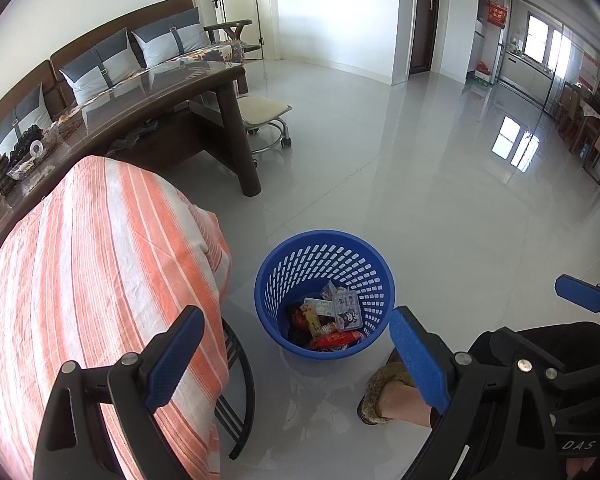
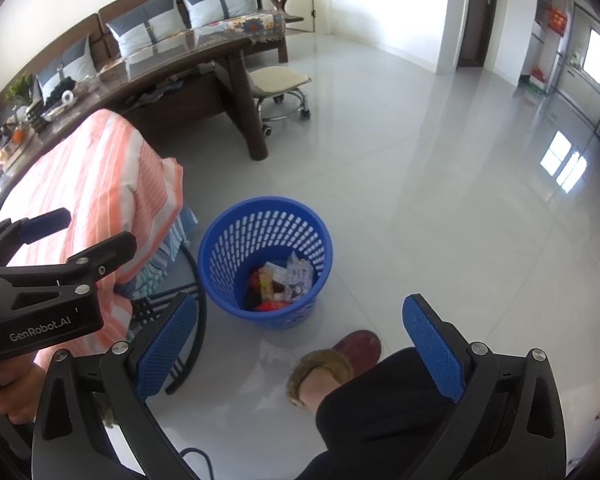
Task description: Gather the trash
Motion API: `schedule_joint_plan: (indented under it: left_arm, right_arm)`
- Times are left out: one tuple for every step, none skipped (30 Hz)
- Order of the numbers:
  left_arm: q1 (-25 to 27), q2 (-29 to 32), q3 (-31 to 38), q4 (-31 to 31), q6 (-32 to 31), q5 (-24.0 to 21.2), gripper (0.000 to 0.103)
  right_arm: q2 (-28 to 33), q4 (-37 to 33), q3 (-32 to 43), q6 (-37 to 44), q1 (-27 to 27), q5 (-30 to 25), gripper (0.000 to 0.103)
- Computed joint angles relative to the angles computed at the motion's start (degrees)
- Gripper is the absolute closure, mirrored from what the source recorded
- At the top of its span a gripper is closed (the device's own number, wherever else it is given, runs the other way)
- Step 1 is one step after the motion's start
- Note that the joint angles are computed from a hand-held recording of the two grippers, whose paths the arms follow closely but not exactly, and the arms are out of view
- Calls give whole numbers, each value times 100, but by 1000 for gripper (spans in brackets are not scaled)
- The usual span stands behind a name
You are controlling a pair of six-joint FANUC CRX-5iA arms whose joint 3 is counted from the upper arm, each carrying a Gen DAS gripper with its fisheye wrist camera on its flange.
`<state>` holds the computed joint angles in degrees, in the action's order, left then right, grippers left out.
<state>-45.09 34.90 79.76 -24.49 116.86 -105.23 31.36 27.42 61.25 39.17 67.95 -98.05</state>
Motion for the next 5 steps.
schedule_joint_plan:
  left_arm:
    - [-10,3,5,-18,18,-4,7]
    - [-23,-5,-4,-49,27,-5,7]
    - [-27,-23,-32,-69,19,3,7]
    - [-26,-40,-54,-63,2,17,7]
    - [-29,-50,-58,-66,-3,20,7]
  right_arm:
    - [-6,2,-10,-15,1,-3,0]
    - [-7,6,-14,-28,3,-10,0]
    - [-12,5,-19,-39,4,-13,0]
    - [-17,6,-25,-49,6,-14,0]
    - [-17,7,-26,-56,6,-19,0]
